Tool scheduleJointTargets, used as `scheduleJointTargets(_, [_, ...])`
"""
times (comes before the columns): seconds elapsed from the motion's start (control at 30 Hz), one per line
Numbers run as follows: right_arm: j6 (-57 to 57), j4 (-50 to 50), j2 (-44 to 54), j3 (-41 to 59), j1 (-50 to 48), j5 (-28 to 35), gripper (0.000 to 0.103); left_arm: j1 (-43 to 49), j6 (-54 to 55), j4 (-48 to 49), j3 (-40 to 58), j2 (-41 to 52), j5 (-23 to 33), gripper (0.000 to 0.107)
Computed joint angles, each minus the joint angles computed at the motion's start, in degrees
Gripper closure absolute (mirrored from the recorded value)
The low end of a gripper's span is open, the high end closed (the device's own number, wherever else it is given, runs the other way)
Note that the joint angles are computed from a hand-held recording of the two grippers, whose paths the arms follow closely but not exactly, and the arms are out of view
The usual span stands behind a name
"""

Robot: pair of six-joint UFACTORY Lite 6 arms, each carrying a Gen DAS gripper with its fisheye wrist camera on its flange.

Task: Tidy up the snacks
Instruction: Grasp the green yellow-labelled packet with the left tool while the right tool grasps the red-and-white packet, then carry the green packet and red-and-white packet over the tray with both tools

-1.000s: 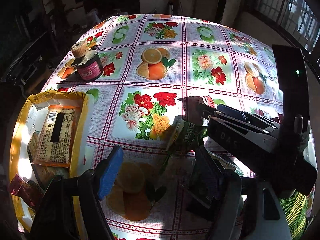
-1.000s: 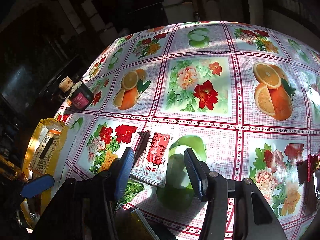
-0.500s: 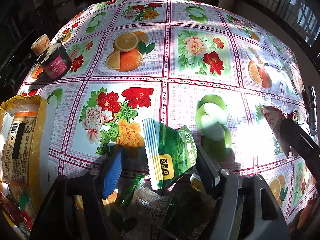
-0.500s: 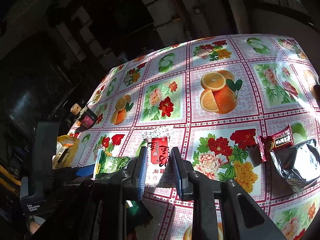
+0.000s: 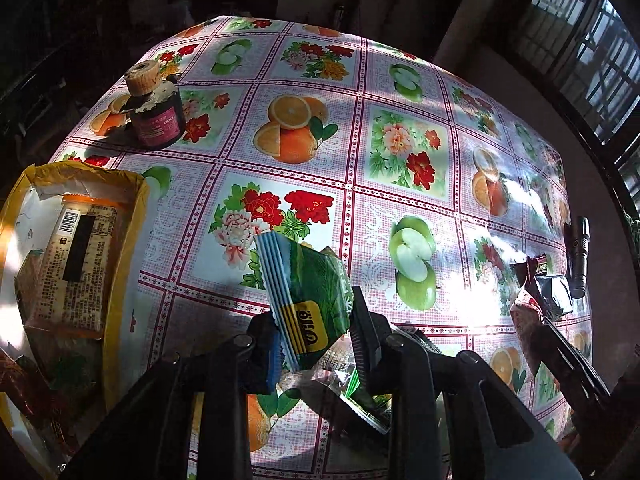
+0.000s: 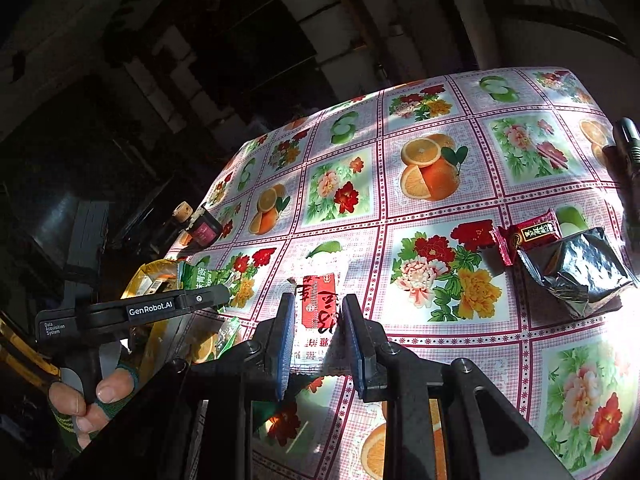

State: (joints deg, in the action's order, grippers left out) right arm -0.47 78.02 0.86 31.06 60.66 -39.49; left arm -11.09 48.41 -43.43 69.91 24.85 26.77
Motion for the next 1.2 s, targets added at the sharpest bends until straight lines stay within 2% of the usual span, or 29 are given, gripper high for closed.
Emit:
scheduleJointTargets(0.17, [1.54, 1.69, 2.65, 1.94, 4.43, -1.57, 0.077, 5.75, 5.65, -3.69, -6.41, -7.37, 2.79, 0.08])
scheduleJointTargets(0.47, [-0.78, 5.43, 8.19, 9.22, 11.26, -3.86, 0.077, 14.16, 14.3, -4.91, -22.96, -25.08, 2.5, 0.08])
scheduleJointTargets(0.7, [-5.6, 7.68, 14.33, 18.31, 14.02, -3.75, 0.077, 22.91, 20.93, -4.5, -29.41, -32.77, 4.99, 0.08])
scheduleJointTargets(0.97, [-9.18, 6.24, 22.21, 29.29, 14.24, -1.11, 0.077, 33.28, 29.66, -5.99, -32.74, -37.26, 5.57, 0.08])
scheduleJointTargets(1.2, [-11.33, 4.16, 27.78, 38.22, 13.38, 2.06, 0.077, 40.6, 34.6, -7.39, -30.06, -33.86, 6.4, 0.08])
